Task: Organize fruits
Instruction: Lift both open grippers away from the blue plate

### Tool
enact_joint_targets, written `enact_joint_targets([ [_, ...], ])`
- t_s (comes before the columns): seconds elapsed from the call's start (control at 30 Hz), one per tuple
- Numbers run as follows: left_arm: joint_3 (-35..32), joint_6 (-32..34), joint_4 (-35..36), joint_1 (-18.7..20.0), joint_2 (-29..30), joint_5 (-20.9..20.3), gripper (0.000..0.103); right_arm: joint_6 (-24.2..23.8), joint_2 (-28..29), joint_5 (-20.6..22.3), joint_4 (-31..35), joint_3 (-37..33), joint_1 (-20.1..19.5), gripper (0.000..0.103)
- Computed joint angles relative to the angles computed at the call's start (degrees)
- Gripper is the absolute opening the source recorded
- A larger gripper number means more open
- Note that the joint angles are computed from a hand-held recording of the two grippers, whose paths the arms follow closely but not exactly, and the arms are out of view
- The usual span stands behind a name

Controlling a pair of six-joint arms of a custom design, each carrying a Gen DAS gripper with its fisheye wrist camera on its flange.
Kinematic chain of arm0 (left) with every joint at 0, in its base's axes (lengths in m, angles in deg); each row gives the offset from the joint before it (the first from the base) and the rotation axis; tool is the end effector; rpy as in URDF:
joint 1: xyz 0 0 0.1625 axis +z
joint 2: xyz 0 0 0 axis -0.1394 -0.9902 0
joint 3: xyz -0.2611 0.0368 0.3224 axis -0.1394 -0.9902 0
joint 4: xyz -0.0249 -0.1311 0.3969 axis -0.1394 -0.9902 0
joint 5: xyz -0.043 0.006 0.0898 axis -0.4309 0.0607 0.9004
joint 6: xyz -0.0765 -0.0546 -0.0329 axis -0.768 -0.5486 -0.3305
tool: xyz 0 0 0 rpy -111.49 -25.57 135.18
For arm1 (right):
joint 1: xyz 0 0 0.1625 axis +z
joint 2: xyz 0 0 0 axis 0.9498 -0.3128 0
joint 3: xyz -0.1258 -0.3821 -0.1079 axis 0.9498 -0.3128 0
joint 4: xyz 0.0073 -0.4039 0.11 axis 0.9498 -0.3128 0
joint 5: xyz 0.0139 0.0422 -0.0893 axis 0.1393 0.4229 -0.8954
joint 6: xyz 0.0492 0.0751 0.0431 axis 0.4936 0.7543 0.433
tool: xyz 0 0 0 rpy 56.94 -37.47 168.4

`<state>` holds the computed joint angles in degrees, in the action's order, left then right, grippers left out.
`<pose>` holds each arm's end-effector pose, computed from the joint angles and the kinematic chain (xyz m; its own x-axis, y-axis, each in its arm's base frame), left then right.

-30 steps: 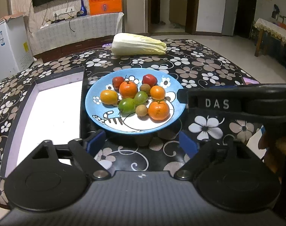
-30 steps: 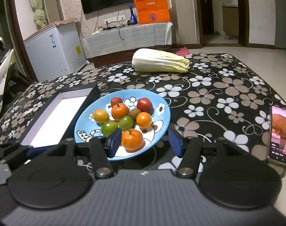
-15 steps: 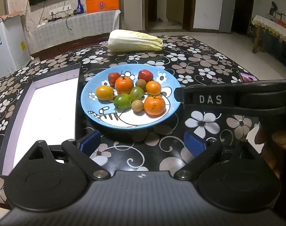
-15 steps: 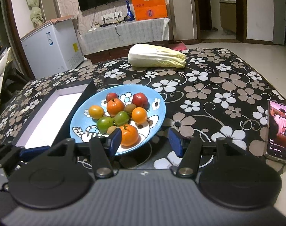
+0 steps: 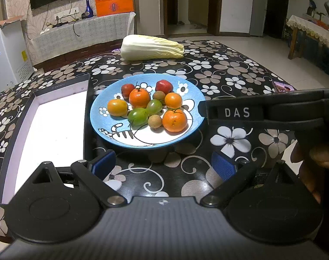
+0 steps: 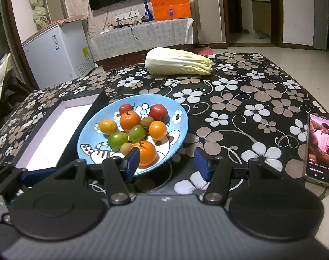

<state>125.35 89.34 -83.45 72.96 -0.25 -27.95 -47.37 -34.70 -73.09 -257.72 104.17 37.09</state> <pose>-0.1614 -0.7113 0.2011 -0.3788 0.8282 -0.4131 0.9246 0.3576 -0.1310 0.2737 -0.6546 0.0633 -0.7083 0.5407 0.4538 -0.2475 0.4118 -0.8770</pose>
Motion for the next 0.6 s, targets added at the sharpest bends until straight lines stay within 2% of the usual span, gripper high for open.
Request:
enact_joint_targets([
  [0.6,0.0,0.2,0.0,0.0,0.0,-0.1,0.097,0.5,-0.2,-0.3,0.5,0.4,-0.1,0.058],
])
